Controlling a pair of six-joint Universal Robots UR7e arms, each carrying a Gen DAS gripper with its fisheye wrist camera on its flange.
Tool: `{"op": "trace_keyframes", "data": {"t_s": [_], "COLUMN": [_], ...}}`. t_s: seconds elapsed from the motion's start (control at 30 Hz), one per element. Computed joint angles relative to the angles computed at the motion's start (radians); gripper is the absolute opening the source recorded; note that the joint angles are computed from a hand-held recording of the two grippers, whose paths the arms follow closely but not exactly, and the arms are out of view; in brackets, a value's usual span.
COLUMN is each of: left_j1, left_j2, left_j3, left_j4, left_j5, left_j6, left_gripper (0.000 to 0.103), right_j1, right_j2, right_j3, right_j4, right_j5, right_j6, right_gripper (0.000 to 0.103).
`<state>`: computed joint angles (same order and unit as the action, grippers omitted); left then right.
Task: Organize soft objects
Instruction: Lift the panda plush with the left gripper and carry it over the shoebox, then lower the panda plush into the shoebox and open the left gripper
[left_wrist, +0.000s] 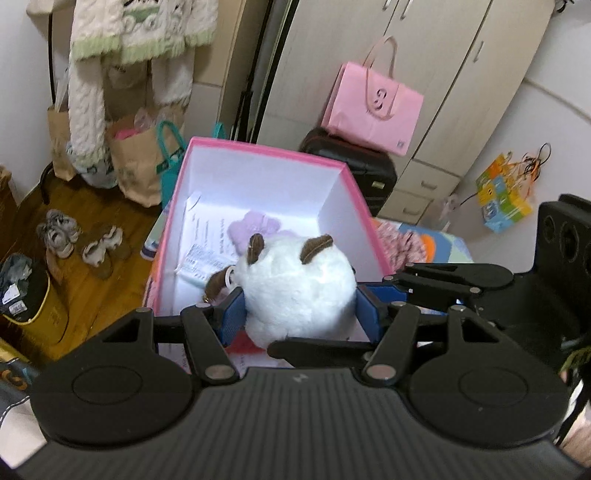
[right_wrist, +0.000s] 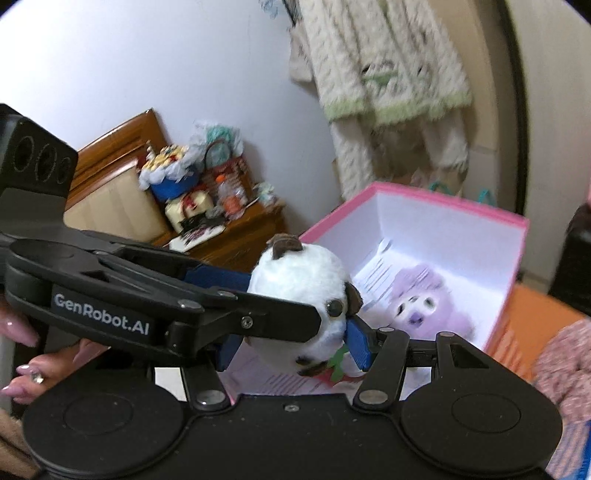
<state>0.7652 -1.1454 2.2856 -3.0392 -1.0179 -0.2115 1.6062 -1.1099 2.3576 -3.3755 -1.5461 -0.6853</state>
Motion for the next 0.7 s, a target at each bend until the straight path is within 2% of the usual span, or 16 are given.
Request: {"op": "trace_keyframes", "data": {"t_s": [0.13,0.27,0.43,0.7], "left_j1": [0.034,0.044,0.021,-0.033], "left_j2": [0.0,0.012,0.019,-0.022], "left_j3": [-0.013,0.0,0.019,0.077], "left_j4": [0.05,0.019,-0.012,-0.046], "left_j5": [-0.013,0.001,0.048,0.07], "left_j6": [-0.024,-0.018,0.025,0.045], "left_gripper": [0.061,0.062,0.063,0.063], "right_j1": [-0.013,-0.004,0.032,0.05], "right_j2": [0.019,0.051,0.062,0.02], "right_j3": [-0.029,-0.053,-0.057,-0.005], "right_j4": [0.074,0.092,0.09,0.036], "right_j5": [0.004,-0.029,-0.121,-0.154], "right_j6": [0.014,0.014,-0.022,-0.048], "right_gripper": [0.064,0.064,0.065,0.066]}}
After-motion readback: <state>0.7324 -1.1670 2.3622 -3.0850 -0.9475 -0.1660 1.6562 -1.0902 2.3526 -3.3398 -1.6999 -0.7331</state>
